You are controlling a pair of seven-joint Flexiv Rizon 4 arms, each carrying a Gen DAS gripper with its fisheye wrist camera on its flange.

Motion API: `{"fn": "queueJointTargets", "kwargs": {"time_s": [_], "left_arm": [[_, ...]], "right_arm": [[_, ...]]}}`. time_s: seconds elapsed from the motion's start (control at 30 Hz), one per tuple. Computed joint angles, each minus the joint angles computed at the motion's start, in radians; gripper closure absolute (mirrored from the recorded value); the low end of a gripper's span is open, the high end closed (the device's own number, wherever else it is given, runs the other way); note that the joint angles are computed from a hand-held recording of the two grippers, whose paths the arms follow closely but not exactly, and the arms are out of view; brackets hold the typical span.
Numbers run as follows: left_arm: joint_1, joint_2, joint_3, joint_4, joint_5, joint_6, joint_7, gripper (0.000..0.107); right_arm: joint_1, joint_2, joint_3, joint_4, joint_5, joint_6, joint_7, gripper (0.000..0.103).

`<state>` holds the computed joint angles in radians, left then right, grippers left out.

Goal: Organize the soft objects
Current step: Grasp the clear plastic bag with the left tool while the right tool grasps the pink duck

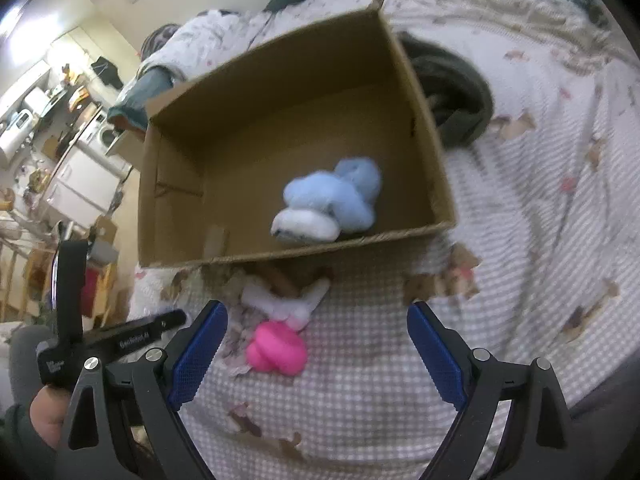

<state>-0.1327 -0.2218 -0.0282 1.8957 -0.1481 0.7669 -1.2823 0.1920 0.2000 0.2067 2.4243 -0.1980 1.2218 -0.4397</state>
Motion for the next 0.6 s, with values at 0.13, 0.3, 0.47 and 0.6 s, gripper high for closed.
{"fn": "queueJointTargets", "kwargs": {"time_s": [0.13,0.3,0.47,0.6], "left_arm": [[0.007,0.069,0.000,0.073,-0.046,0.066,0.069,0.093],[-0.003,0.111,-0.009,0.097,-0.082,0.098,0.103,0.093],[-0.013,0.119,-0.014,0.097,-0.097,0.098,0.116,0.094],[-0.014,0.099,-0.015,0.091,-0.099,0.106,0.124,0.094]], "right_arm": [[0.097,-0.054,-0.048,-0.064,0.234,-0.037,-0.211,0.016],[0.112,-0.119,-0.034,-0.130,0.318,-0.098,-0.332,0.024],[0.105,-0.161,-0.015,-0.159,0.299,-0.106,-0.354,0.024],[0.103,-0.190,-0.010,-0.183,0.306,-0.128,-0.384,0.057]]}}
